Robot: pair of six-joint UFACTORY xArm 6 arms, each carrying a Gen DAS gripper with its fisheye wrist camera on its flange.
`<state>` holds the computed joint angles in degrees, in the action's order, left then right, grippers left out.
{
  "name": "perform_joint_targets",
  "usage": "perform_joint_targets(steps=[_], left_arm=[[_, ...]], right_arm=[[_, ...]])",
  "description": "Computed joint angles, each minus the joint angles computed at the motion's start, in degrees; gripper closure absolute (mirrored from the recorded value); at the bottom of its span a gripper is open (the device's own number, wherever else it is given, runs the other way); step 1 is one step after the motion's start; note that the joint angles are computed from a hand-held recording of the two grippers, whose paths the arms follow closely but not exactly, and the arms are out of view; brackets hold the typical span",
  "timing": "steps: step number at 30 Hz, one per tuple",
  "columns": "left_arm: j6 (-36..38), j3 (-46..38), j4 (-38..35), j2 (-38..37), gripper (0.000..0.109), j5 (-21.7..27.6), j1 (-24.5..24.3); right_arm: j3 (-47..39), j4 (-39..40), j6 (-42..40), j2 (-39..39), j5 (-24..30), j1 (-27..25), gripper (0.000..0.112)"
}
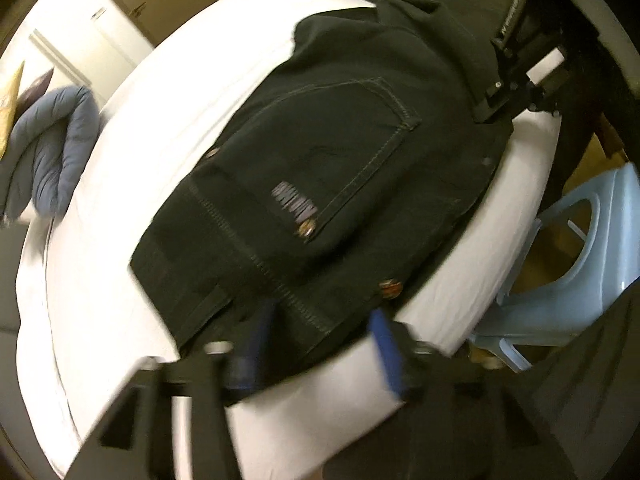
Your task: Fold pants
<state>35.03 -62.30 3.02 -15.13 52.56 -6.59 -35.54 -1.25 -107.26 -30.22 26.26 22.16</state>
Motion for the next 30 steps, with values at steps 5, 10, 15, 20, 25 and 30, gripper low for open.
perform_joint_targets(steps=[5,10,15,20,25,30], left_arm=[[0.5,-5.5,-1.9,-0.1,0.038,10.5,1.6],[-5.0,-9.0,-5.6,1.4,0.038,8.6,2.2],[-13.7,-11.6,-10.2,7.1,0.038,0.0,-1.1],[-24.7,-17.9,-11.5,19.1,0.038,0.2,-4.4],[-32.2,-20.2,-7.9,22.6,0.031,-2.7,-5.7],[-35.2,-25.0,-5.2,25.7,0.027,0.4,-7.1]], right_arm=[[2.4,4.5,0.8,-0.7,-4.8,-0.1,0.107],[3.2,2.8,9.8,0.8,-8.5,0.6,0.106],[2.8,3.2,19.8,1.6,-9.7,0.7,0.102],[-0.4,11.6,29.0,1.9,-3.8,-0.4,0.099],[-9.7,25.8,40.7,3.5,14.0,-7.0,0.088],[-19.2,43.7,55.1,6.9,23.9,-19.9,0.047]])
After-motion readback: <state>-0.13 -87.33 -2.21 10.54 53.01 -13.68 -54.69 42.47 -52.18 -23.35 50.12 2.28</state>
